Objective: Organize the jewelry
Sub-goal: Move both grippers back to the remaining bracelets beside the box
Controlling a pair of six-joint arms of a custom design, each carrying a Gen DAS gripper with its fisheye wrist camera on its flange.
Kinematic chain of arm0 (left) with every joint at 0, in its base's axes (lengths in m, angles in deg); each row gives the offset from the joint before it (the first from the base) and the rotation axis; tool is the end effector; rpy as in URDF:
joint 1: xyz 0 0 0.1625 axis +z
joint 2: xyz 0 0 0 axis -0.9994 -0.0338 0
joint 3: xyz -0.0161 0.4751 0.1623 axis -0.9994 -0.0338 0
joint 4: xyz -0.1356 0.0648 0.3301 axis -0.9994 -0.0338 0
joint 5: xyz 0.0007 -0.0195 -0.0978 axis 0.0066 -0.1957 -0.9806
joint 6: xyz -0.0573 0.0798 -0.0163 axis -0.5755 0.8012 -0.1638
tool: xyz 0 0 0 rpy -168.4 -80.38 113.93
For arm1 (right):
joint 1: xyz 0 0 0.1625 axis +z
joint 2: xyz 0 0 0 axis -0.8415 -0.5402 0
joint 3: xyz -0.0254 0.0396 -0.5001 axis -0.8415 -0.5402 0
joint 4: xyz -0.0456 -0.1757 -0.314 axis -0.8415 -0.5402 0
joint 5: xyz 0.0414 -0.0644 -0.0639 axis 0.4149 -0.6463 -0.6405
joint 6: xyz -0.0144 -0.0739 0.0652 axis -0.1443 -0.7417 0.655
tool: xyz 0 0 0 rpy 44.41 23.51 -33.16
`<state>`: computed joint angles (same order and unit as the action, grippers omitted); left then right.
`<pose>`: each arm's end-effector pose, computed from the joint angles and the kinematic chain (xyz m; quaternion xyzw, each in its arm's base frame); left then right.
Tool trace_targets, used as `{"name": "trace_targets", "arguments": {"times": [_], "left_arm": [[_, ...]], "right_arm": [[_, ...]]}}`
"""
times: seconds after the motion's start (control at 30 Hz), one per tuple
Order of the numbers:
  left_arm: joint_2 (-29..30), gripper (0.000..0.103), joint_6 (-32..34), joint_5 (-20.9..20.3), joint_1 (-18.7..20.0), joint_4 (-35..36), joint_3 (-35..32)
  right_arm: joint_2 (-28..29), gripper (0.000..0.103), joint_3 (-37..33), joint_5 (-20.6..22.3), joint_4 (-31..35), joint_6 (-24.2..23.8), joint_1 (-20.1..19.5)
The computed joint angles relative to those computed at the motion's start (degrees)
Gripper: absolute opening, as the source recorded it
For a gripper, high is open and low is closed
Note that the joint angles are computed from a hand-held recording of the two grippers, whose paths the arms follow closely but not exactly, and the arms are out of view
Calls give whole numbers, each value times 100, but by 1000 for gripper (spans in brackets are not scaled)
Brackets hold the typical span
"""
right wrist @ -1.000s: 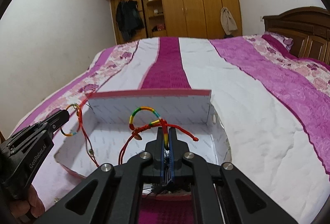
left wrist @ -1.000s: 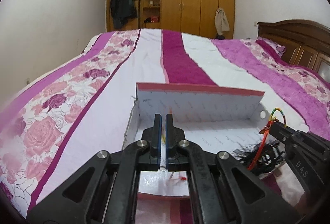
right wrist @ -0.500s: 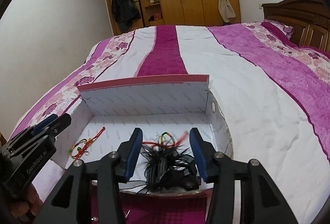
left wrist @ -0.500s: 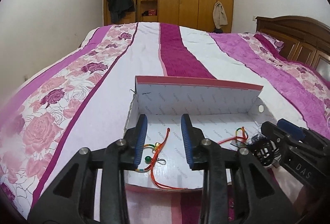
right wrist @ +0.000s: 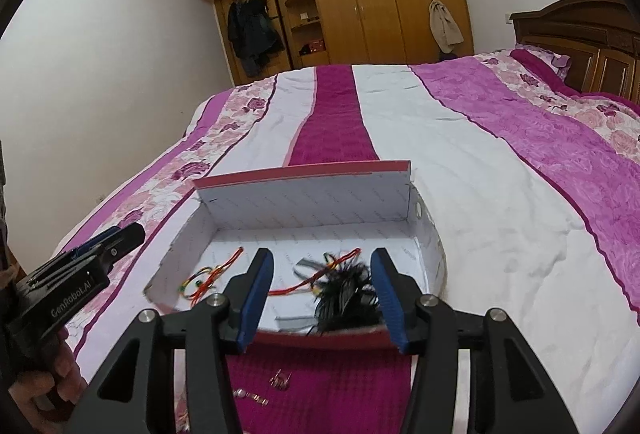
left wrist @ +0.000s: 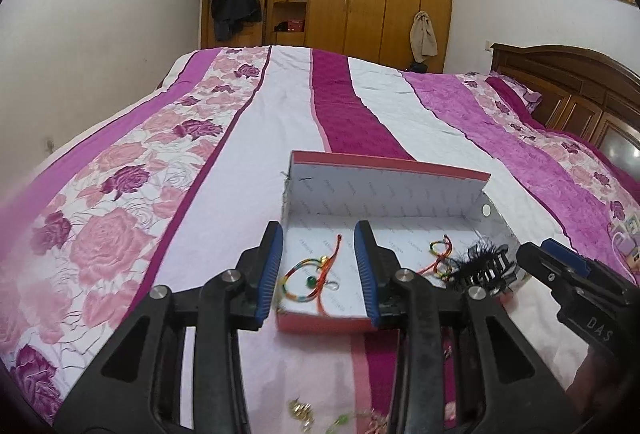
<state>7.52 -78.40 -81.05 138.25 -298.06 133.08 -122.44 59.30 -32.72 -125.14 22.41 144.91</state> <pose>-0.3004 -0.7104 0.0221 0.0621 0.7814 -0.5136 0.3488 0.0992 -0.7668 0.2265 0.3015 -0.8619 0.3743 0.1616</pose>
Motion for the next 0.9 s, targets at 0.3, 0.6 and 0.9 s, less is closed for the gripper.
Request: {"name": "trace_targets", "arguments": {"times": [0.3,0.6,0.9], "left_arm": [[-256,29,-462,195,-123,-119,848],[-500,29,-1451,168,-155,372,1634],[-620,29,-2114,-117,-149,836,2073]], "right_arm": [[-319,54,713,111,-175,-81,-29],[-489,54,1248,36,-218,-225,-77],[-496,54,1542,-129,-101,-394,-144]]}}
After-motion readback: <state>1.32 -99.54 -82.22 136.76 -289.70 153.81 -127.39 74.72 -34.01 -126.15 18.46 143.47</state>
